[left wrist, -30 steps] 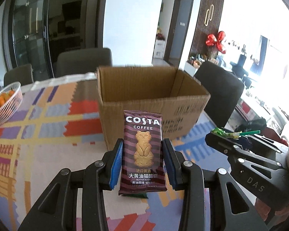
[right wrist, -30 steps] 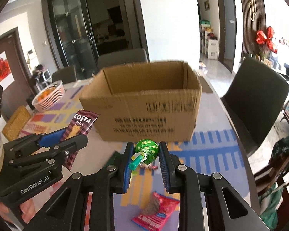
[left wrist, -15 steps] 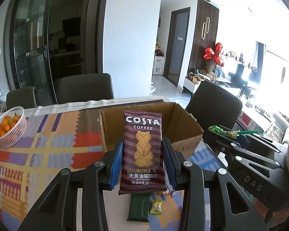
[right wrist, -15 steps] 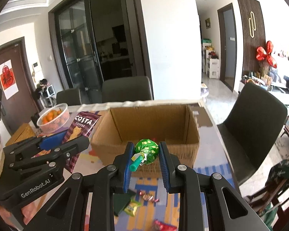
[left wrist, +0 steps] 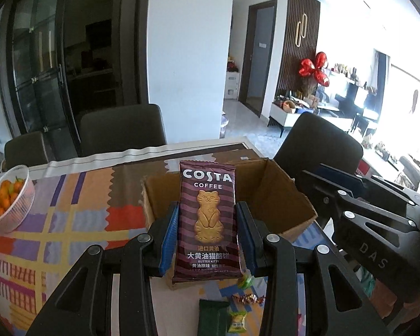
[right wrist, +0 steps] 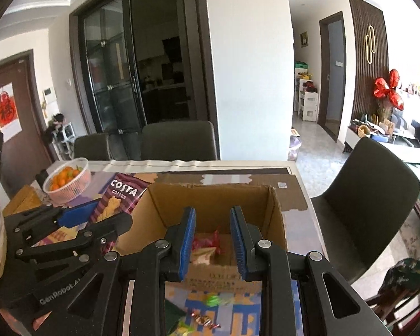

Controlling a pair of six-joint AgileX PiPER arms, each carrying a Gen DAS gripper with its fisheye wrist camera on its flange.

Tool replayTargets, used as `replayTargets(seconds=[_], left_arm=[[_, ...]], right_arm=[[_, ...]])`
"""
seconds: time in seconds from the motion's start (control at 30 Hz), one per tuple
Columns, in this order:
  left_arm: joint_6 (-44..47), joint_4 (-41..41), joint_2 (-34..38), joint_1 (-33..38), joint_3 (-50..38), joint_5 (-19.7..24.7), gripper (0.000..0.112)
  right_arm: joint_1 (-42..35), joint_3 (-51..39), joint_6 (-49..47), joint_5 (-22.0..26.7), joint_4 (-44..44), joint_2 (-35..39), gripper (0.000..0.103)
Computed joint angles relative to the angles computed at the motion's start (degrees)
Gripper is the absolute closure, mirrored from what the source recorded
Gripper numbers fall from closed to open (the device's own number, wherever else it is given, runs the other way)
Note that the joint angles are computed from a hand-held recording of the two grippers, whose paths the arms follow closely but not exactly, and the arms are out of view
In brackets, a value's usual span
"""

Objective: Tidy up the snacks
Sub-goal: 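Open both tools over the box to drop the snacks, then withdraw both tools from the box toward the remaining snacks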

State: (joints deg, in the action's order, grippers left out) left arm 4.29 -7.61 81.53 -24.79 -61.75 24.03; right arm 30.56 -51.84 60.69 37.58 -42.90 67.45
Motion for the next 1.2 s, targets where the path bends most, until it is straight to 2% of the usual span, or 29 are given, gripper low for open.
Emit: replayTargets(seconds=[0.07,0.17,0.2,0.23,0.27,0.37,0.43,0.5,0.67,0.93,1.2], left_arm=[[-3.56,3.34,2.64,-0.17,-2.34,0.26,0.071],[-1.32,1.00,6.59,0.34,-6.10,1.84,0.071],[-2.25,2.30,7.55,0.19,-6.80,1.76,0.069],[-4.64,4.87,7.99,-0.23,-7.14,1.70,0.059],[-7.86,8.18,7.93,-0.78,-6.62,1.12,0.051],[-9.63,10.05,6.12,-1.08,-3.31,-0.94,0.048],[-9.64,9.91,4.58,-1.01,-1.05,-1.69,0.046],[-10.59,11.02,2.93,-1.12,1.11,-2.11,0.046],[-15.42,15.80,-1.24,-1.62,5.66,-2.48,0.044],[-12.64,14.04,-8.47,-2.29,11.66,-1.72,0.043],[-12.02,14.60,-14.70,-3.75,17.10,-0.69,0.039]], right_arm=[[-2.44,-1.29,-3.39,-1.41,2.61,1.63,0.076],[-5.36,-2.77,-8.28,-1.86,6.93,3.52,0.076],[-5.90,-2.88,-8.53,-1.84,7.07,3.89,0.076],[-6.56,-2.79,-8.78,-2.12,7.17,4.31,0.076],[-6.31,-2.74,-7.75,-1.84,6.44,4.67,0.076],[-6.16,-1.33,-5.58,-1.54,4.82,4.34,0.074],[-5.95,-0.38,-4.64,-1.30,4.72,3.77,0.064],[-4.90,1.30,-1.64,-0.59,2.94,2.62,0.062],[0.10,4.37,5.72,3.98,-2.23,-0.45,0.052],[9.28,6.90,14.13,12.35,-5.31,-4.63,0.037],[17.32,8.11,19.08,19.66,-2.97,-7.17,0.035]])
